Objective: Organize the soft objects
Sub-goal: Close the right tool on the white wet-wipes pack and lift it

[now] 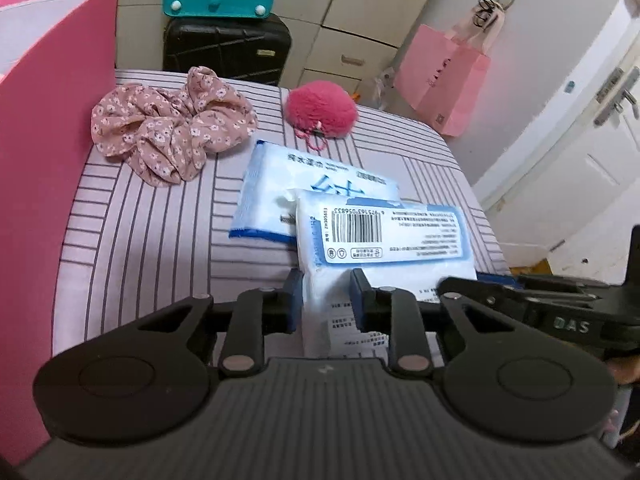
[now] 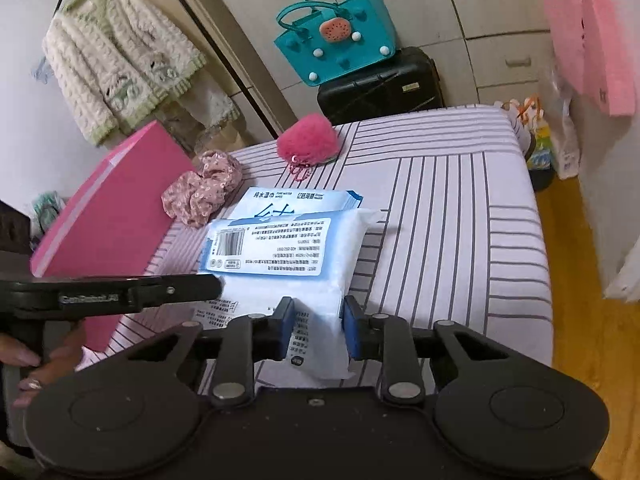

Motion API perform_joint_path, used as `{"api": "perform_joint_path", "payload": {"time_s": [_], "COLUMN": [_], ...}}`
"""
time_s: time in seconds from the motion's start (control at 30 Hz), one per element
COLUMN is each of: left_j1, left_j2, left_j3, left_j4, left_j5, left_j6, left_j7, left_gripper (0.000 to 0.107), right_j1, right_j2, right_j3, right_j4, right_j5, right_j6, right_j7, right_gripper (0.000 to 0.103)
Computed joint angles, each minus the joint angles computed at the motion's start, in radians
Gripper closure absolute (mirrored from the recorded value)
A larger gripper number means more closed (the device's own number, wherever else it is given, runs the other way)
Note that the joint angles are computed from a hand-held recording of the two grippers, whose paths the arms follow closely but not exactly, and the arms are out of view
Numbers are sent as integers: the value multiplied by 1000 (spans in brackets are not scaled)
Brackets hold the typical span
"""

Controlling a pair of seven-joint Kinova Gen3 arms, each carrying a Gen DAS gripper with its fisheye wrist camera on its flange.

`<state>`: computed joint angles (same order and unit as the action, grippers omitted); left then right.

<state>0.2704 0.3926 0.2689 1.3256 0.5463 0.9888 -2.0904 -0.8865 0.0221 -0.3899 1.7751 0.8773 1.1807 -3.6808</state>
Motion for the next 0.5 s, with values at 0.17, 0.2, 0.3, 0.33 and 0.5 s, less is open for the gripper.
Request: {"api": "perform_joint_path", "payload": {"time_s": [0.17, 0.2, 0.3, 0.33, 0.5], "left_j1": [-16, -13, -38, -40, -115], "left_j2": [-90, -110, -125, -129, -152], "left_j3": [-3, -7, 1, -5, -13], "left_j4": [105, 124, 119, 114, 93], "left_j5": [52, 52, 65, 67, 147], "left_j6": [-49, -56, 8, 29, 174], "left_j7": [-140, -158, -167, -170, -238], "left_gripper": [84, 84, 84, 83, 80], "right_j1": [-22, -21, -71, -85, -144], "right_j2": [23, 29, 74, 80, 94], "right_j3": [1, -7, 1, 6, 14], "right_j4": [-62, -76, -154, -171, -264], "right_j5": [-30, -33, -40, -43, -41], "right_j6": [58, 74, 172, 189, 274], "right_j7": [50, 60, 108, 118, 203], "right_gripper": [71, 68, 62, 61, 51]}}
